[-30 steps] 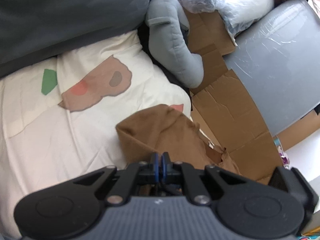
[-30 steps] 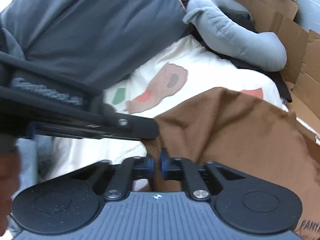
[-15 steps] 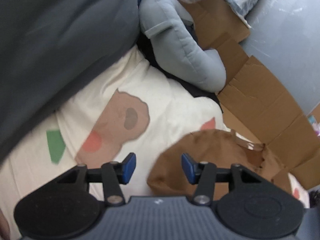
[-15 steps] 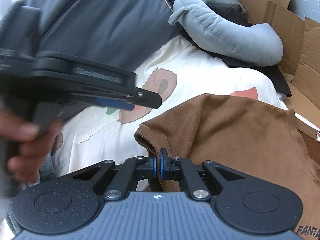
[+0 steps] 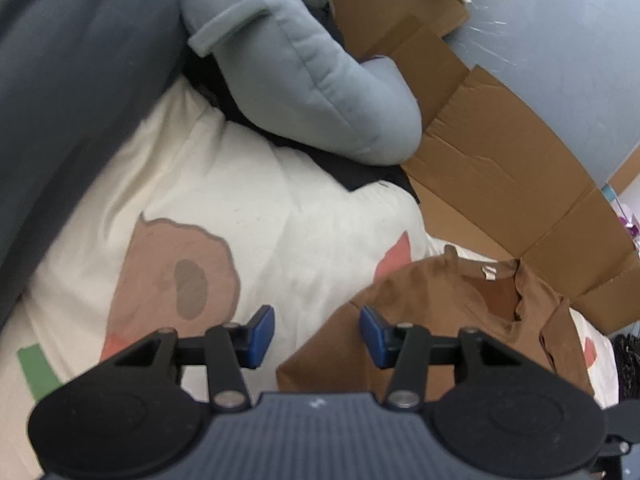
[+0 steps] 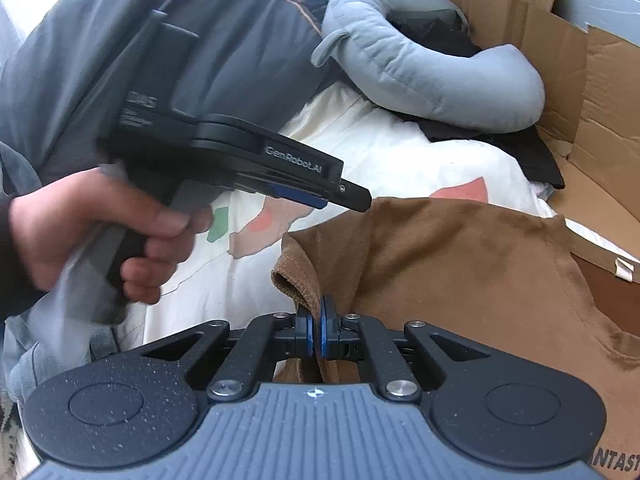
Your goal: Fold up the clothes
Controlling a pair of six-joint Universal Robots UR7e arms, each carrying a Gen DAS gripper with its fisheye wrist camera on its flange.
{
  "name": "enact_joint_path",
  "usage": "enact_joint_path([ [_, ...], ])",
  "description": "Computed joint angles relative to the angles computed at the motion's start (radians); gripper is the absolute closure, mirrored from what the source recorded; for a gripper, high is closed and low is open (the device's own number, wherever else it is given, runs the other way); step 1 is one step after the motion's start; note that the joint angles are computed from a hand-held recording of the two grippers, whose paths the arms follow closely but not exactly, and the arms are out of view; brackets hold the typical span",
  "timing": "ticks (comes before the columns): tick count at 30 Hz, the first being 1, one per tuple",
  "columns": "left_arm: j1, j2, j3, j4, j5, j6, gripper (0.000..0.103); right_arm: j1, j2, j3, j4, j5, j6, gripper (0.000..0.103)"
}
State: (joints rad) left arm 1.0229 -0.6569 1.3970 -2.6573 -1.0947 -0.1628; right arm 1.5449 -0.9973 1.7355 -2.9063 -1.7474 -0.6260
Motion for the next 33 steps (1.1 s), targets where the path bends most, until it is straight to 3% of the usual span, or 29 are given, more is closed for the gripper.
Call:
enact_joint_path([
  [6, 0.038, 0.033, -0.086, 0.092, -0.114, -0.036, 0.059, -0.026, -0.035, 0.022, 0.019, 0.018, 0.000, 0.101],
  [8, 0.041, 0.044, -0.117, 0.137, -0.135, -0.019, 0.068, -0.035, -0.046, 0.030, 0.020, 0.022, 0.001, 0.101],
  [11, 0.043, 0.061, -0.158, 0.200, -0.133, -0.034, 0.092, -0.045, -0.050, 0.033, 0.013, 0.026, 0.004, 0.101],
  [12, 0.043, 0.066, -0.168, 0.212, -0.129, -0.038, 0.094, -0.047, -0.050, 0.033, 0.013, 0.025, 0.004, 0.101],
  [18, 0.032, 0.070, -0.172, 0.208, -0.065, -0.046, 0.096, -0.059, -0.052, 0.029, 0.025, 0.015, 0.026, 0.102],
  [23, 0.026, 0.087, -0.189, 0.219, -0.025, -0.054, 0.096, -0.086, -0.044, 0.016, 0.019, -0.024, 0.108, 0.102],
  [30, 0.030, 0.090, -0.202, 0.228, -0.023, -0.106, 0.096, -0.121, -0.023, 0.004, -0.014, -0.060, 0.181, 0.102],
  [33, 0.024, 0.069, -0.168, 0.164, -0.011, -0.107, 0.092, -0.124, -0.020, -0.002, -0.020, -0.062, 0.190, 0.102],
])
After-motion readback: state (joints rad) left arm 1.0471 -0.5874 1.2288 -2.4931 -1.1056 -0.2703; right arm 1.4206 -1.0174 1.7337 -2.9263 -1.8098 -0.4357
